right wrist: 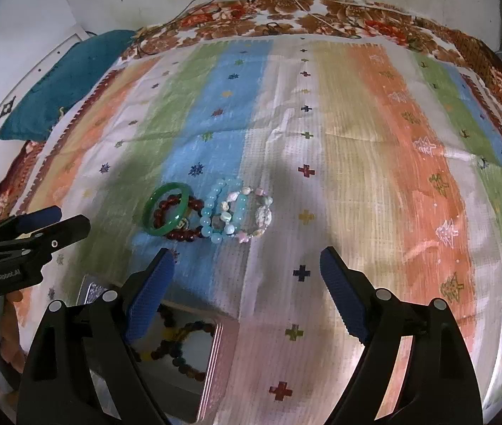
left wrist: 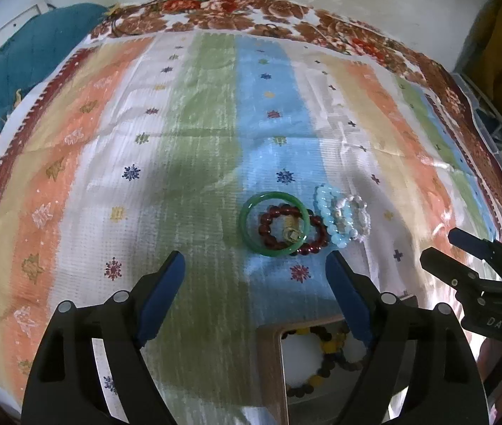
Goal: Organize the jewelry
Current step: 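Move the open left gripper back to the green jade bangle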
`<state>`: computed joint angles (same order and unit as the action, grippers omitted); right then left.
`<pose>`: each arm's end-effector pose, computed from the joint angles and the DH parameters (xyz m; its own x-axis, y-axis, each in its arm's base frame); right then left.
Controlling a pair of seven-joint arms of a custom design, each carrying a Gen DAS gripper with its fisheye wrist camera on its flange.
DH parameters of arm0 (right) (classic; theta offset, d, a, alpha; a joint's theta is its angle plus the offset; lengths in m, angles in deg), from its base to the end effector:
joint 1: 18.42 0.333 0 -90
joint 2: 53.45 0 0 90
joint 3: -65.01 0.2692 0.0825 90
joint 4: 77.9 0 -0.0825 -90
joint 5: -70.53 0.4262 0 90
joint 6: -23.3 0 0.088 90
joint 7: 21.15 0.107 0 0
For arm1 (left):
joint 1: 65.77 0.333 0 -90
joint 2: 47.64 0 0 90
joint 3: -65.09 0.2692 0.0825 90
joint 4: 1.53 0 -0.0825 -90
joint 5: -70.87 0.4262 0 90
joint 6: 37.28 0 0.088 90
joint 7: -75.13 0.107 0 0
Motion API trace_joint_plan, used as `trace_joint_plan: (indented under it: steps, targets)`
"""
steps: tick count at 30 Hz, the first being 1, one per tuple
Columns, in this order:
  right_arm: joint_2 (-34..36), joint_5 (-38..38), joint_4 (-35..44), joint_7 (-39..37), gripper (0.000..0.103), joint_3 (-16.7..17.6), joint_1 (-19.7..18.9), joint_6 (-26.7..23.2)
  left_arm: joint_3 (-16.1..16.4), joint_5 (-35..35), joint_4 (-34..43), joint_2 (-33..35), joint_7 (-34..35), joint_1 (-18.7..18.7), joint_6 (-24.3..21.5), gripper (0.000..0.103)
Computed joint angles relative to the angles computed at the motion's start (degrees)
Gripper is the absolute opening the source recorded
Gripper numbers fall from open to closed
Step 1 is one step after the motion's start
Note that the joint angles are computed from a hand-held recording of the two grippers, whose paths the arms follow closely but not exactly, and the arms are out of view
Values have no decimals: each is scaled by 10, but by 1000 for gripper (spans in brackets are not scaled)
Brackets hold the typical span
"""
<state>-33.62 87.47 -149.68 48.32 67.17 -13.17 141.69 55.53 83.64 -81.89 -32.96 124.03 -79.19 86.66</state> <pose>0.7167 0.1038 0.5755 0.4223 -0.8965 -0.1340 -0.8062 -0.3039 -0.5076 0.6604 -0.2556 0.5689 0.2044 -0.9624 0.1789 -0.8373 -0.2665 -0.4773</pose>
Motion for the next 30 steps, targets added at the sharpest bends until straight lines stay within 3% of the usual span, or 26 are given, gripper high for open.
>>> trace_joint_plan:
  steps: [15,30]
  targets:
    - [69,-22,76,20,85,3,3,-16,7,1,45,43,5,1,-17,81]
    - [188,-48,237,63,85,4,9,-89,20,9,130,116,16,-7,-75,81]
